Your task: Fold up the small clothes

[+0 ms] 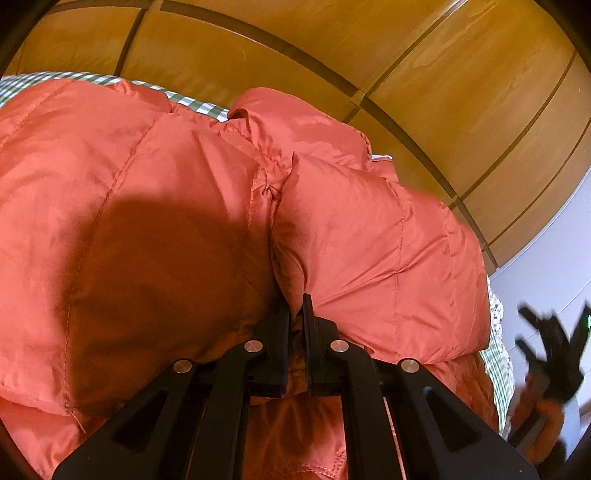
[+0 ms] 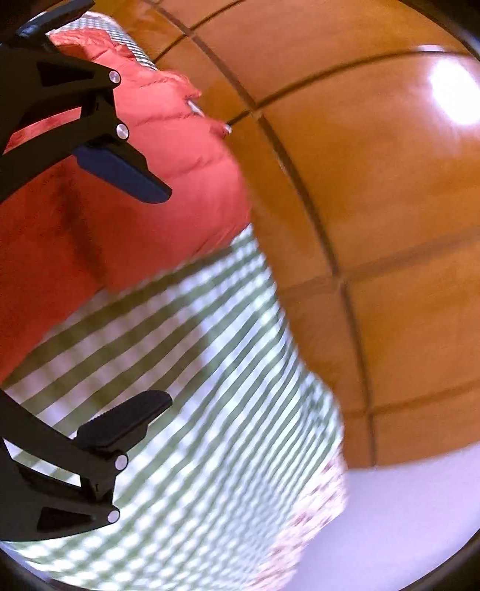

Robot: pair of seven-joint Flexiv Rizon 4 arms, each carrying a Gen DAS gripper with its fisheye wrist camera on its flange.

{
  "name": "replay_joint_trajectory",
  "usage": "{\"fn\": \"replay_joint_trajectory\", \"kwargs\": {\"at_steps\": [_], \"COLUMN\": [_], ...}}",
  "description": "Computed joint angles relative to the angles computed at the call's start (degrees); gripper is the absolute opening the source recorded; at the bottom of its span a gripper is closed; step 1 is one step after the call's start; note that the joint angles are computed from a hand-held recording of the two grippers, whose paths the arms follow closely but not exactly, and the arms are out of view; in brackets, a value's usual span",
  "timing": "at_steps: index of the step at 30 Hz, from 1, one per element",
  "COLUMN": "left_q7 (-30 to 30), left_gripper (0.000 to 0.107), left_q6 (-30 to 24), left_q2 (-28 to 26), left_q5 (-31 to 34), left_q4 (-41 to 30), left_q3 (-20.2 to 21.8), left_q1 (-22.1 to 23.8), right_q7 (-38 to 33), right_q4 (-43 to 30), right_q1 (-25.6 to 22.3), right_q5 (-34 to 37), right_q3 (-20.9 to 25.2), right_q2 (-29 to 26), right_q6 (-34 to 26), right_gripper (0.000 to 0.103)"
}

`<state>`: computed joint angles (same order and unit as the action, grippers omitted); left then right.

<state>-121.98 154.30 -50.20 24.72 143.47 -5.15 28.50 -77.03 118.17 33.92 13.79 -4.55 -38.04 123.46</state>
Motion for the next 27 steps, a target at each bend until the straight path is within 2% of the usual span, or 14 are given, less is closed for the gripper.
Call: {"fn": "replay_joint_trajectory", "kwargs": {"at_steps": [2, 7, 10, 13, 15, 18, 19, 20, 22, 24, 27], "left_q7": [-0.07, -0.38, -0.4, -0.54, -0.59, -1.54, -2.49, -3.3, -5.17, -5.17, -4.52], "left_gripper": [0.005, 0.005, 0.005, 0.005, 0.005, 0.01, 0.024, 0.043, 0.06, 0.061, 0.061], "left_q6": [0.65, 0.83, 0.72, 0.4, 0.32, -2.33, -3.76, -4.38, -4.86, -5.61, -11.98], "left_q2": [-0.51, -1.37, -1.72, -1.91, -1.65, 0.67, 1.79, 2.21, 3.8, 6.4, 9.37], "left_q5": [0.29, 1.04, 1.72, 2.16, 2.37, 3.04, 3.94, 5.08, 5.88, 3.68, 2.34], "left_q4": [0.02, -0.59, -0.98, -1.28, -1.18, -0.58, -0.57, -0.79, -0.94, -0.51, -1.82], "left_q3": [0.11, -0.13, -0.31, -0.55, -0.64, -1.75, -2.81, -3.64, -5.06, -4.14, -3.87], "left_q1": [0.04, 0.62, 0.95, 1.33, 1.51, 2.74, 3.89, 4.89, 5.91, 4.12, 2.93], "right_q7": [-1.08, 1.42, 6.33, 9.11, 10.22, 11.71, 12.16, 12.27, 12.42, 13.04, 11.33], "right_q4": [-4.9, -16.04, -17.65, -17.42, -16.93, -17.09, -17.03, -16.67, -16.36, -11.95, -6.88], "right_q1": [2.22, 12.6, 11.97, 16.43, 15.85, 11.51, 10.24, 8.51, 5.21, 5.04, 3.22], "right_q5": [-0.95, 2.04, 0.22, -0.96, -2.52, -5.84, -7.02, -8.58, -11.76, -11.62, -11.14], "right_q3": [-2.41, -16.62, -16.93, -22.74, -22.32, -17.88, -16.67, -14.73, -11.14, -10.71, -7.82], "right_q2": [-2.24, -12.37, -14.99, -16.84, -16.66, -15.43, -15.06, -14.2, -12.34, -9.14, -6.24], "right_q6": [-3.5, -16.76, -18.54, -20.38, -19.84, -18.84, -18.63, -18.66, -19.92, -17.35, -10.67], "right_gripper": [0.101, 0.101, 0.101, 0.101, 0.101, 0.101, 0.101, 0.101, 0.101, 0.101, 0.101]}}
